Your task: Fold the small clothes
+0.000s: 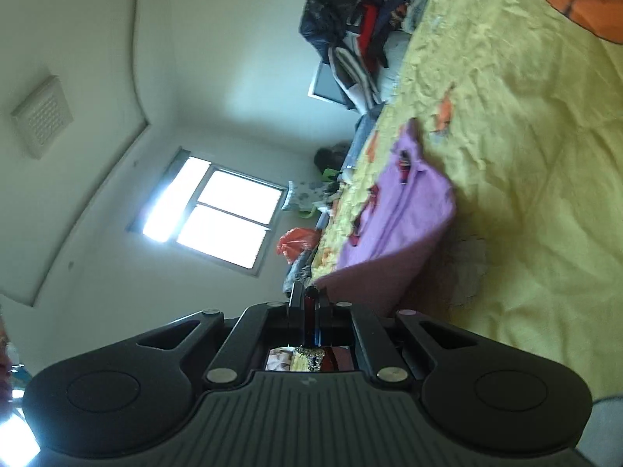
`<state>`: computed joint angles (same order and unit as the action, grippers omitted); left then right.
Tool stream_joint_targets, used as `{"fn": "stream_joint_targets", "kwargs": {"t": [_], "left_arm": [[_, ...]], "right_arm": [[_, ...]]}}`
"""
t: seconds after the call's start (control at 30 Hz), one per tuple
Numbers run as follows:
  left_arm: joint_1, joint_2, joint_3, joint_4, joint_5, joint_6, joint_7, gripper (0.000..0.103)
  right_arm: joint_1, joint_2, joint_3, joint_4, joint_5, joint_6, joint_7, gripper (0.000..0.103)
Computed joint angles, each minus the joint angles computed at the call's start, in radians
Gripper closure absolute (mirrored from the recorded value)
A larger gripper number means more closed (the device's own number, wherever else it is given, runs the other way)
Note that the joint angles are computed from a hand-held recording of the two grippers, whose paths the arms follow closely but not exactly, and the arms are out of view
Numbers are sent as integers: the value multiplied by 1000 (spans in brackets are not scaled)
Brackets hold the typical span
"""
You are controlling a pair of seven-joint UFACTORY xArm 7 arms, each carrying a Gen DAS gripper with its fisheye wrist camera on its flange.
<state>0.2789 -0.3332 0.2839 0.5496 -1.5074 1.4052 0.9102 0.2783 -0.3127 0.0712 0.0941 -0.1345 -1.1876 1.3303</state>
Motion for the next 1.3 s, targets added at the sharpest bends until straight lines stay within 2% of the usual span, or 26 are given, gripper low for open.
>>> {"fn": "stream_joint_targets", "kwargs": {"t": [0.13,0.2,0.23,0.27,0.4,0.6,0.77,0.9,1.17,1.3], "left_arm": [[20,-104,16,-39,43,-12,-53,99],[17,-108,23,-44,65,-25,-75,99],[10,-92,23,-39,64,-34,-74,99],[2,-68,19,-33,54,-46,-79,99],[-25,56,-13,35,15,-87,-73,99],[-39,176,-68,156,-134,-142,-51,99],[-62,352,-140,368,-181,-202,-75,99],[-62,515,-201,575,-190,-266,-103,99],[-58,809,-313,970,-90,-430,-263,99],[-47,914,-356,1112,-41,-474,-331,99]], "right_arm": [[29,-80,31,-16,53,46,-1,99],[36,-119,28,-35,53,102,-2,99],[36,-103,16,-39,46,94,-2,99],[31,-69,-7,-34,21,72,6,99],[-26,61,-91,48,-137,95,37,99],[-129,143,-127,204,-320,137,100,99],[-219,330,-137,447,-470,177,203,98],[-295,530,-103,701,-576,211,283,99],[-452,856,15,1218,-866,413,542,99],[-483,968,38,1415,-1001,472,696,98]]}}
